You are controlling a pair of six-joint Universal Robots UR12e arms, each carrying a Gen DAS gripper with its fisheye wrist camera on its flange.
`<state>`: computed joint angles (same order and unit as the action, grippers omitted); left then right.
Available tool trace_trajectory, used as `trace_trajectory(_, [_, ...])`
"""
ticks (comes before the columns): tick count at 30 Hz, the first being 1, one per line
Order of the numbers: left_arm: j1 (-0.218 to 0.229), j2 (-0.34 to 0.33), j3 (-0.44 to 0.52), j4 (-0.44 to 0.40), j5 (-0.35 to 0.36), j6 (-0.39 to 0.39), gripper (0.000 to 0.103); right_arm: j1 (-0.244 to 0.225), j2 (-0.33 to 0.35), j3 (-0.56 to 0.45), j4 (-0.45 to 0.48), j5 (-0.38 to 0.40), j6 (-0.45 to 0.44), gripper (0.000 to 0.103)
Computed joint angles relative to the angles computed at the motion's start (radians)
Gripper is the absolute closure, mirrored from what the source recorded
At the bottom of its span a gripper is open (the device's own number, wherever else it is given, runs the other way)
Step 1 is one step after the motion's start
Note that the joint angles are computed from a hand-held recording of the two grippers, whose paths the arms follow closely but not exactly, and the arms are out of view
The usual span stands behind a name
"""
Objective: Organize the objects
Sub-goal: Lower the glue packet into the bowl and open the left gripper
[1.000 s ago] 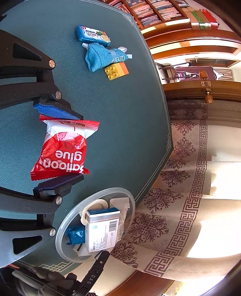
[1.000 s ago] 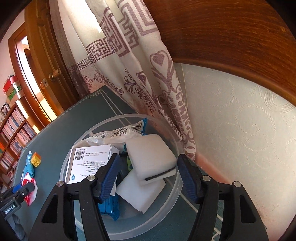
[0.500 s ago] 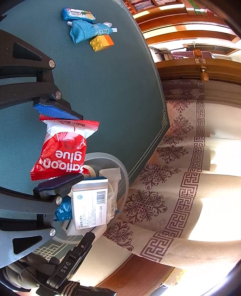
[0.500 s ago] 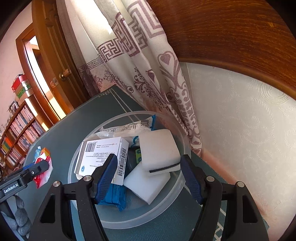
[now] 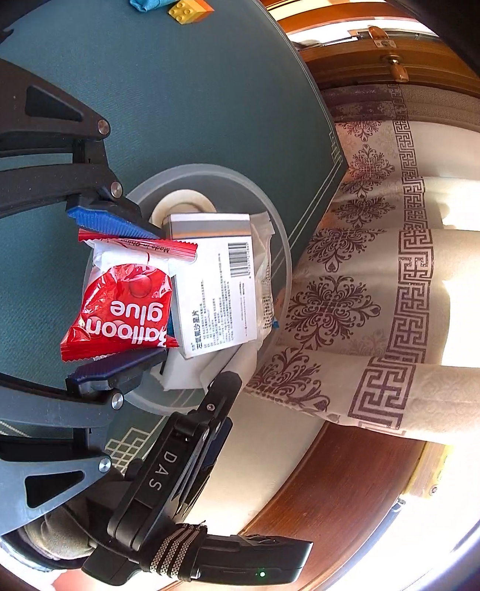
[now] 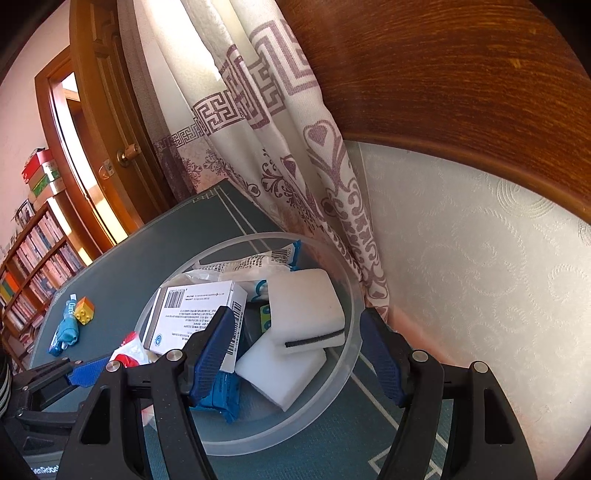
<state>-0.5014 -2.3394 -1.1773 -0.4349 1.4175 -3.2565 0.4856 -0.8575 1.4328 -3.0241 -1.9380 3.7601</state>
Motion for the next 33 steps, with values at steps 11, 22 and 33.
trace_trajectory(11, [0.004,-0.030,0.011,0.049,-0.039,-0.074,0.016,-0.001,-0.003,0.011,-0.010,-0.002,0.002,0.031])
trace_trajectory(22, [0.009,-0.004,-0.022,0.071,-0.016,-0.081,0.008,0.010,-0.002,0.004,-0.021,-0.030,-0.016,0.031])
trace_trajectory(33, [0.006,0.018,-0.059,0.093,0.063,-0.074,0.005,0.024,0.000,-0.008,-0.022,-0.035,-0.039,0.031])
